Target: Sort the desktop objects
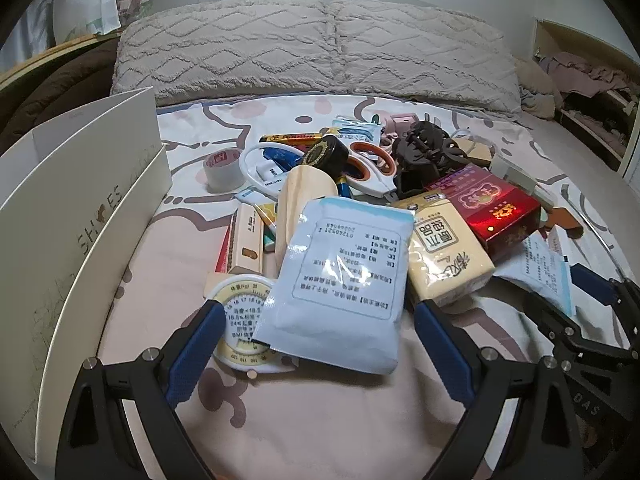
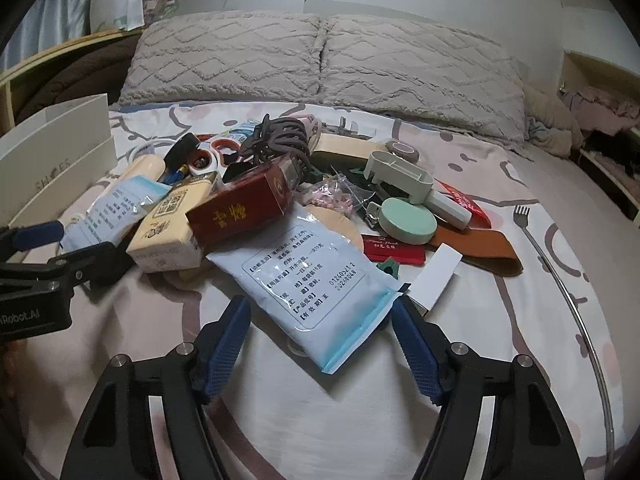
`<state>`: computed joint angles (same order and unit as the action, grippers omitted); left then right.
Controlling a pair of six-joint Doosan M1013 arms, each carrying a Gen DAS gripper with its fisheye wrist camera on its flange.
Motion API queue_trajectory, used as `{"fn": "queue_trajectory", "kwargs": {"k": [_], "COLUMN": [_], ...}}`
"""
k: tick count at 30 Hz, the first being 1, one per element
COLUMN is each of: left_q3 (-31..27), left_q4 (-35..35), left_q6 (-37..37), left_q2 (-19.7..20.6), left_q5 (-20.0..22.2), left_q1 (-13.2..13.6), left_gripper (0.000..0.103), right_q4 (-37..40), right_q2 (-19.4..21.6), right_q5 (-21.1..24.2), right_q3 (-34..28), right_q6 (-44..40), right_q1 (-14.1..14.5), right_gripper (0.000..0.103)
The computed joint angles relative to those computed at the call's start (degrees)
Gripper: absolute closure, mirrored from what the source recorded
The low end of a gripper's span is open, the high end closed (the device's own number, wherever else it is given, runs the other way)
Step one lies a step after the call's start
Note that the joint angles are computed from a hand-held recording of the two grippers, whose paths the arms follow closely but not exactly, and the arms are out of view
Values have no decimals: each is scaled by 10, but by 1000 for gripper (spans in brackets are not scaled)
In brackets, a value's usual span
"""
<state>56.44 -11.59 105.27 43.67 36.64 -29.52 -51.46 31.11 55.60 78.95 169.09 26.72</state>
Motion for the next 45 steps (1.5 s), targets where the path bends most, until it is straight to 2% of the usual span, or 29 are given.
{"fn": "queue_trajectory", "kwargs": {"k": [3,6,9,11,12,13,15,18,28,29,30,39,45], "left_q3": [1,8,10,11,10,12,15,17,40,43,45,72,101], "left_q4": [25,66,52,46,41,40,35,25,-38,-43,-47,-77,-99], "left_q6": [-10,-29,-13,-12,-9,-9,-7,-2,45,49,52,73,108], "left_q2": [1,-2,-3,-4,-3,-4,-6,-7,-24,-26,-28,-48,-68], "left_q5": [-10,-26,-31,-34,-34,-35,-41,-42,-38,-36,-35,-28,-33], "left_q1": [-4,-10,-8,-7,-6,-6,-6,-4,2,3,3,9,10], "left_gripper": [8,20,30,31,33,34,41,44,47,47,47,47,47], "right_q4": [0,-1,-4,-6,-6,-7,-10,-17,-46,-47,-48,-52,-41], "right_q2": [-1,-1,-4,-5,-5,-6,-8,-12,-20,-22,-24,-40,-61], "right_q5": [0,-2,-10,-14,-16,-19,-24,-37,-65,-69,-75,-104,-150], "right_q3": [1,3,7,8,9,11,13,21,33,34,37,58,88], "right_q6": [2,8,13,15,16,17,22,32,49,50,52,76,121], "right_q1": [0,0,-1,-1,-1,-1,-1,-1,3,4,4,11,6], "right_gripper": [35,42,52,53,60,61,64,75,83,88,96,97,97]}}
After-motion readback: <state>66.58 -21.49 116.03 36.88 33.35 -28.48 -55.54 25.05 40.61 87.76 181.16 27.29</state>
